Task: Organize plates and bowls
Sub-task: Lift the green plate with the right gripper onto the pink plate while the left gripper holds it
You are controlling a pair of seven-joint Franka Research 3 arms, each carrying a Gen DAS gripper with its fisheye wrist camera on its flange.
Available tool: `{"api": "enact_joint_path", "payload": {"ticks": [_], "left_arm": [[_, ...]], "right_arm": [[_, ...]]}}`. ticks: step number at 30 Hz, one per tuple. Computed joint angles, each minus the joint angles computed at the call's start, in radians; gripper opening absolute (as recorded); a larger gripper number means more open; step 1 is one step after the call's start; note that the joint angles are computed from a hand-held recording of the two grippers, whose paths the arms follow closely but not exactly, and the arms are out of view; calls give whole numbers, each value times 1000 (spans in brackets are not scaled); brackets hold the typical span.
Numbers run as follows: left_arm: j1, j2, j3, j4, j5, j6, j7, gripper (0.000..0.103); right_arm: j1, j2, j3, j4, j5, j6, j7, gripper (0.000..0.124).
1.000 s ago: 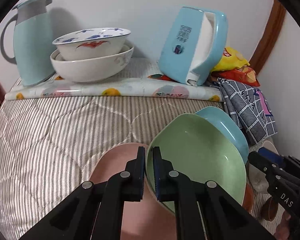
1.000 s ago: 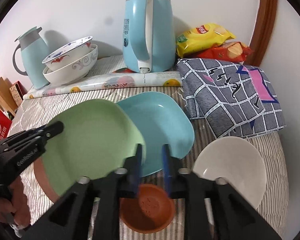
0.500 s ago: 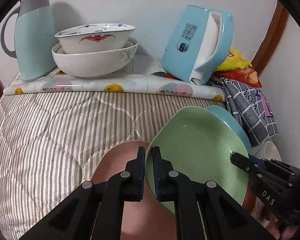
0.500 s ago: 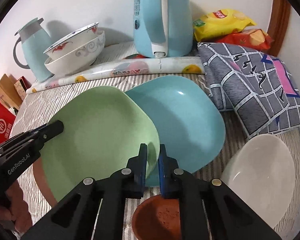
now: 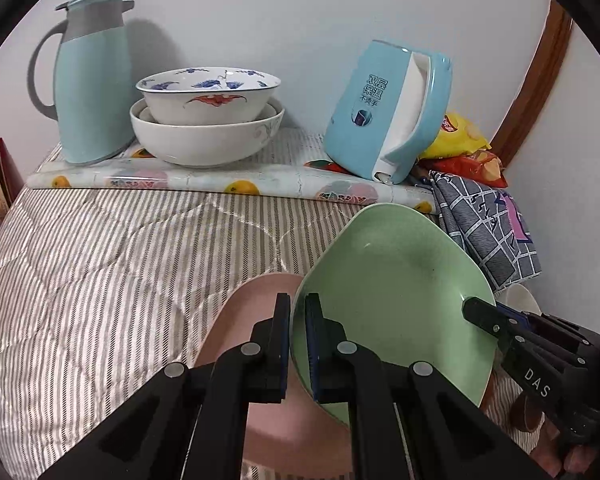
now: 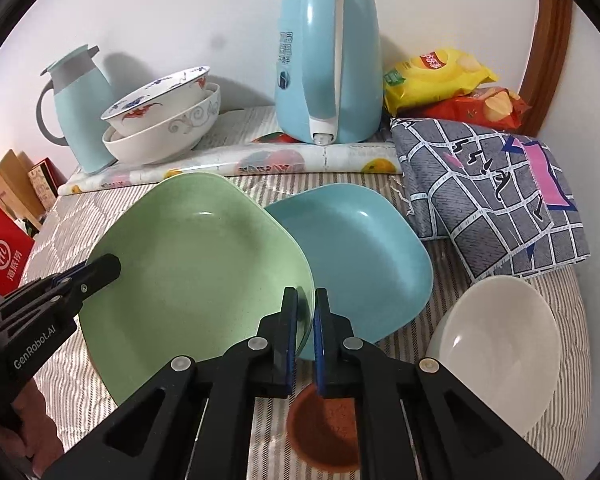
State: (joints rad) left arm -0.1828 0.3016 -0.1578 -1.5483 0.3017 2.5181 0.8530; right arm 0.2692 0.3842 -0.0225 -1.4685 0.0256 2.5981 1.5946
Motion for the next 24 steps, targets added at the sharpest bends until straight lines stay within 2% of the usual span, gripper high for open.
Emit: {"api": "enact_joint_path", "payload": {"ticks": [12,24], "left_arm": [[17,-93,-1,-117,-1,37,-20,8],[43,-155,-3,-213,-22,74,-24,8]], "right_arm": [[27,-64,1,-89,-39,38,40,7],[49,-77,7,-114,-74,51,66,7]]}}
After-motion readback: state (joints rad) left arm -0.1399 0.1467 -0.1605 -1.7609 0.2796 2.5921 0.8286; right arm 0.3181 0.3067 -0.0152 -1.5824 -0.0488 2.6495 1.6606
